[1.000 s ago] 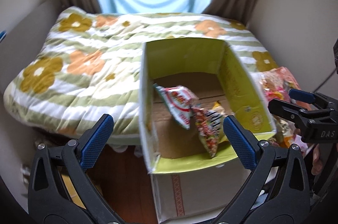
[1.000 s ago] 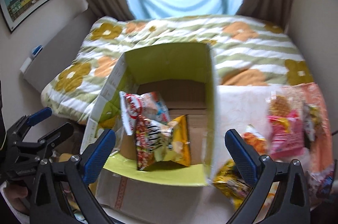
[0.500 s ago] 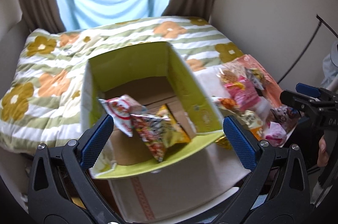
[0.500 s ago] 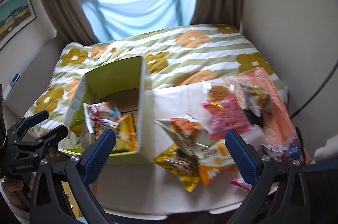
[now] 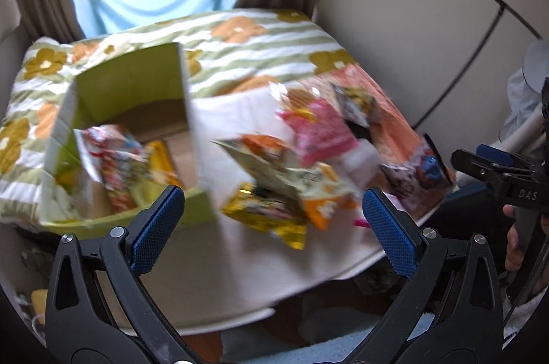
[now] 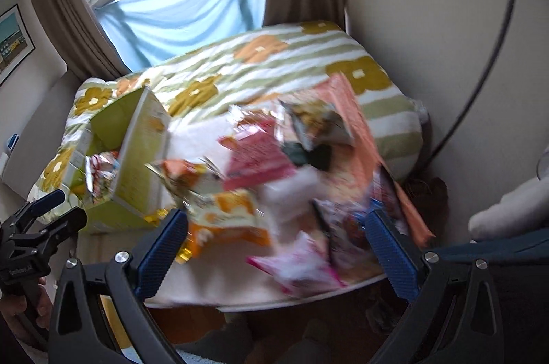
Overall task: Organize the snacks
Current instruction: 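Move both tools back over the snack pile on the table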
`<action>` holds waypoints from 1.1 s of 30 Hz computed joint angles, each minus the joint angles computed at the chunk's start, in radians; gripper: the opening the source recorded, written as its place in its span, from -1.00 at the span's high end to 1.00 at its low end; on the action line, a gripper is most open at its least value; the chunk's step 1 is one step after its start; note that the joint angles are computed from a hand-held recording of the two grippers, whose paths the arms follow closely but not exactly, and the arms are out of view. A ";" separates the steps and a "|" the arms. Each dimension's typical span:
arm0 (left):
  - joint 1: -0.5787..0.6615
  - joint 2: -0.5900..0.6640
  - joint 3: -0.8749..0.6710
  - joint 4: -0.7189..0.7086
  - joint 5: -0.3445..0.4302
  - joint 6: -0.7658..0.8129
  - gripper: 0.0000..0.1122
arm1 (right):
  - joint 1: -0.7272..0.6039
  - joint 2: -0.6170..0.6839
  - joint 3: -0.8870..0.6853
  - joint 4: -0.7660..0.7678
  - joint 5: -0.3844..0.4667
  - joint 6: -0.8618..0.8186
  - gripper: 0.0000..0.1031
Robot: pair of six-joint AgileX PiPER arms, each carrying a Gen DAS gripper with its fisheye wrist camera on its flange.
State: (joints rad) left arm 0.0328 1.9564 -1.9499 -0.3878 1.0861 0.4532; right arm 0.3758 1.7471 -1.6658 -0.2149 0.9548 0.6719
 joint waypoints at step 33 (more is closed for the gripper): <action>-0.403 0.280 0.036 0.047 -0.115 0.121 -0.82 | -0.329 0.096 0.286 0.457 -0.260 -0.636 -0.99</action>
State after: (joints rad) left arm -0.3706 2.2366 -1.9143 -0.3406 0.9716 0.5745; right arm 0.0473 1.8428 -1.3795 0.2424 0.6946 0.0354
